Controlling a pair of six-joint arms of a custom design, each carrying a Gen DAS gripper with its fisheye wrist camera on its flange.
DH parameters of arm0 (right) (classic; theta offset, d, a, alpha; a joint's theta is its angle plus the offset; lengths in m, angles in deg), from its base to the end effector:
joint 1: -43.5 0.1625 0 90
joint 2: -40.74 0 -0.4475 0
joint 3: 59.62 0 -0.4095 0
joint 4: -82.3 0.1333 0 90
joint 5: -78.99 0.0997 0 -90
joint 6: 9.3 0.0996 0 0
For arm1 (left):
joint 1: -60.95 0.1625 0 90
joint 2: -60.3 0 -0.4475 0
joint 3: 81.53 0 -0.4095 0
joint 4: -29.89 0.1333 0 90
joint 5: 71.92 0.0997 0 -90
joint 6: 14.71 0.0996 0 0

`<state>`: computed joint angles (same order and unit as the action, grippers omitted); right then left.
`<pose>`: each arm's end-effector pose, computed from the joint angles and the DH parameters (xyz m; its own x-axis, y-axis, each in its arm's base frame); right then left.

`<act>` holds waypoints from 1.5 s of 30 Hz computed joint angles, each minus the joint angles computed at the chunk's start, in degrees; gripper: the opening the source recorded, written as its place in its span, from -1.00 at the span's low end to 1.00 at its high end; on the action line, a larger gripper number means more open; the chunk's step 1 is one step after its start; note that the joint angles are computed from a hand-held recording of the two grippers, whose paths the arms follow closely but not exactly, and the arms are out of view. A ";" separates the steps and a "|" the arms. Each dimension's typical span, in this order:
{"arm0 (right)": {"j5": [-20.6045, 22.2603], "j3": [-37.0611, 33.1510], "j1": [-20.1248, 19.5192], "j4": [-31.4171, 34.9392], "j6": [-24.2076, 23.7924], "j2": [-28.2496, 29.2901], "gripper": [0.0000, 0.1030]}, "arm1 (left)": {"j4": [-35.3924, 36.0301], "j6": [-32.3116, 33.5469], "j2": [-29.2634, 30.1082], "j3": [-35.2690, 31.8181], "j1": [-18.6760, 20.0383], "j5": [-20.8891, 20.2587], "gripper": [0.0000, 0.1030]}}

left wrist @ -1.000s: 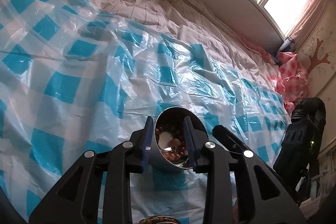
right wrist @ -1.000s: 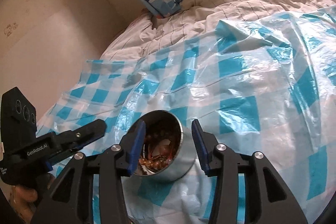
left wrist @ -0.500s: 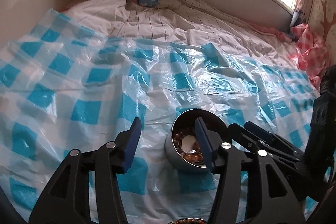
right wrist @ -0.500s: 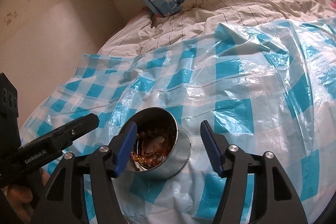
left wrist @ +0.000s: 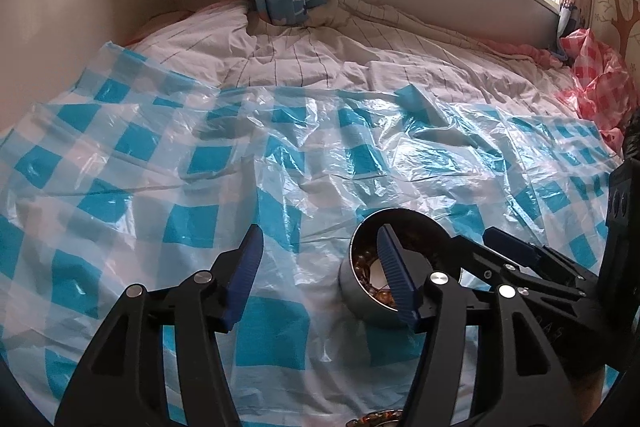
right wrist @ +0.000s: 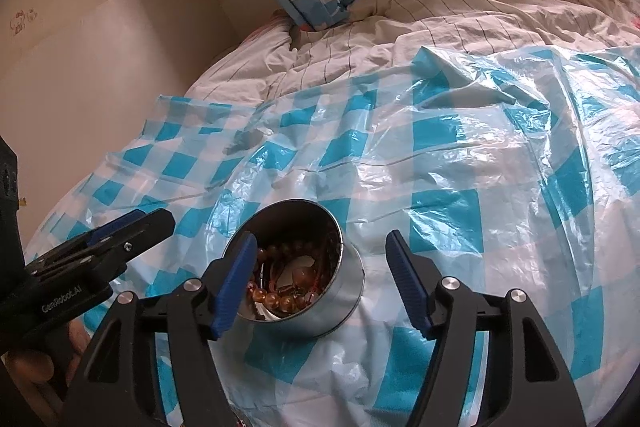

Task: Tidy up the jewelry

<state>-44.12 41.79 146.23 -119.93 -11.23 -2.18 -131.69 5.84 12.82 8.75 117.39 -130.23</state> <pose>0.2241 -0.6342 0.1492 -0.9092 0.2255 0.3501 -0.1610 0.5848 -0.7950 -0.2495 -0.7118 0.1878 -0.6248 0.4995 -0.6001 0.7517 0.5928 -0.2892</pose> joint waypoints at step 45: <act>-12.95 6.32 7.77 3.74 6.29 -0.96 0.68 | 3.31 9.89 -9.98 10.90 0.03 0.72 0.69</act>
